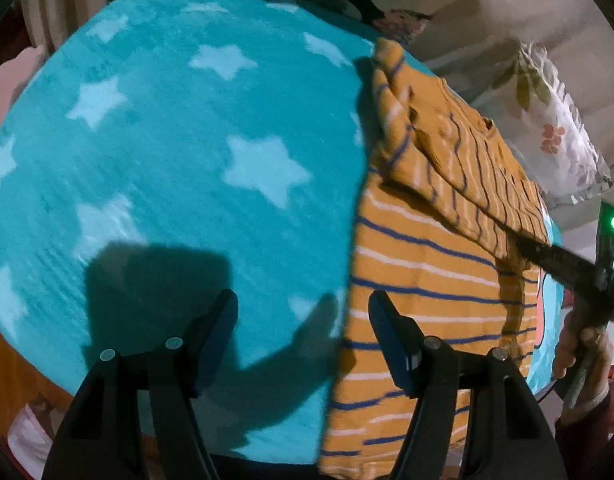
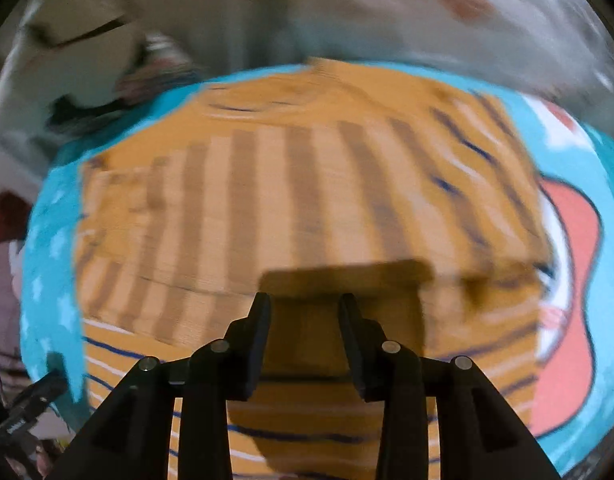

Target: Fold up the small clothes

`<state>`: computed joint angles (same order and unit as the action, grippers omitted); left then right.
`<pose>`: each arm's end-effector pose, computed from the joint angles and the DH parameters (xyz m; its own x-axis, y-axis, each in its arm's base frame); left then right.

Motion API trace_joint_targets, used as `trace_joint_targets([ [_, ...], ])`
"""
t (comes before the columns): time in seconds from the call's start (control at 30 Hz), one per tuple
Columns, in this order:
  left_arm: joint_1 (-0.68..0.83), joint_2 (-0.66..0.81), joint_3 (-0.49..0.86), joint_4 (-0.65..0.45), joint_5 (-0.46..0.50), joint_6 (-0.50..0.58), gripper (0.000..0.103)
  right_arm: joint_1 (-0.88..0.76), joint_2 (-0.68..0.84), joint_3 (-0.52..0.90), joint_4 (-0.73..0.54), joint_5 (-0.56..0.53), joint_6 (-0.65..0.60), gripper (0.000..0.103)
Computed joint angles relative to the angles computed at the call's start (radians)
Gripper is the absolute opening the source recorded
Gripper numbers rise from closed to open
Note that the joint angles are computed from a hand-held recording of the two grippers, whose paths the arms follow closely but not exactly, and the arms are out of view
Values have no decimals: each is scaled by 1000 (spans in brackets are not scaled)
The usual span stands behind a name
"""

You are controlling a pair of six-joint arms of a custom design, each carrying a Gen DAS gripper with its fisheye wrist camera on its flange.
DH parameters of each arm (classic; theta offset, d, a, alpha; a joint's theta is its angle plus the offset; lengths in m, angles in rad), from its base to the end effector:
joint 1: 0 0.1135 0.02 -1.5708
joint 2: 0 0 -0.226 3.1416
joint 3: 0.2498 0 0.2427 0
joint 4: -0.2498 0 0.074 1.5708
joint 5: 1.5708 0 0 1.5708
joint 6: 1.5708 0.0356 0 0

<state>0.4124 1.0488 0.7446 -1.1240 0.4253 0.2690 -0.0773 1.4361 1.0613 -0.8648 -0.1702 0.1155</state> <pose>0.1569 0.0526 0.1909 -0.9570 -0.1544 -0.2455 -0.0592 0.9326 -0.3560 0.2656 -0.0145 0.2040 -0.9341 0.1863 -0.3046 0.1297 0.9719 0.1966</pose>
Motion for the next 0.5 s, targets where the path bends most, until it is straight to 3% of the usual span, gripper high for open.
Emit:
trace_joint_targets([
  [0.23,-146,-177,-112,-1,-46,-181,67,-398,-117,-117,-90,-100,-311,50],
  [0.5,-208,-409,-218,-89,-28,-241,67,-829,-92,-171,-216,-204,-688,55],
])
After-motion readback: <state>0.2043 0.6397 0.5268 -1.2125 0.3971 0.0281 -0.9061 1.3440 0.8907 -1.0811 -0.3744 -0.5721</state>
